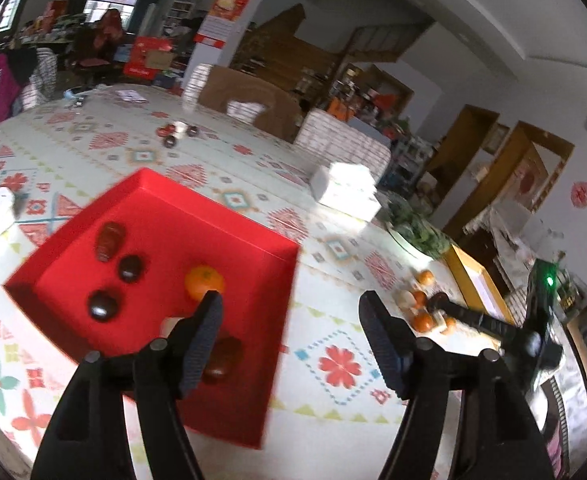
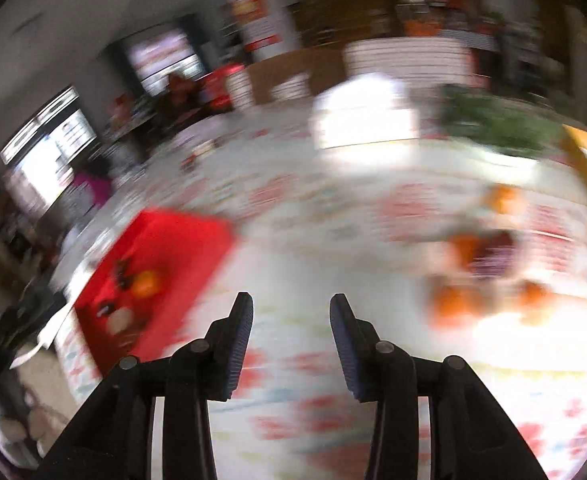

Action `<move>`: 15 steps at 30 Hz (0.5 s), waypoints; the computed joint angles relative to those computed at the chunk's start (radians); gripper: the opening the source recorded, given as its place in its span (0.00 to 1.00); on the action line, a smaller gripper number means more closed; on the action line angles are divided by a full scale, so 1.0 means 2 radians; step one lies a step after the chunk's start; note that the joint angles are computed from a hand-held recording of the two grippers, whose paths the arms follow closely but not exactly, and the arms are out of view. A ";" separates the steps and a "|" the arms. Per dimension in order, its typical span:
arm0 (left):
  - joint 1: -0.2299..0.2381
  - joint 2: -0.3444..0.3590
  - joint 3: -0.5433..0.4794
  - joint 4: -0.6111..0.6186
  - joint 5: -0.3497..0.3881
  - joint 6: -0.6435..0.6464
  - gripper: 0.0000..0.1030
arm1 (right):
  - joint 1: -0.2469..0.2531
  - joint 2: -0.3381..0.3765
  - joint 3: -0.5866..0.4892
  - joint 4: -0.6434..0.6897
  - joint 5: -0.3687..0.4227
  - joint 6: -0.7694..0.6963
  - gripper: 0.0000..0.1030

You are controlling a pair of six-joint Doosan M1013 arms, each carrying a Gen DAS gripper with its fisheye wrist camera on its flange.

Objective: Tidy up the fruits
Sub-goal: 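Grasp another dark red date with the right gripper while the left grasps an orange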

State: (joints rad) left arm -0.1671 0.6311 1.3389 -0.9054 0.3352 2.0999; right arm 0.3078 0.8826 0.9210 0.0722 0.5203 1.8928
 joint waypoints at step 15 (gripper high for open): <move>-0.023 0.013 -0.024 0.079 0.024 -0.055 0.68 | -0.029 0.056 -0.095 -0.014 0.087 -0.038 0.36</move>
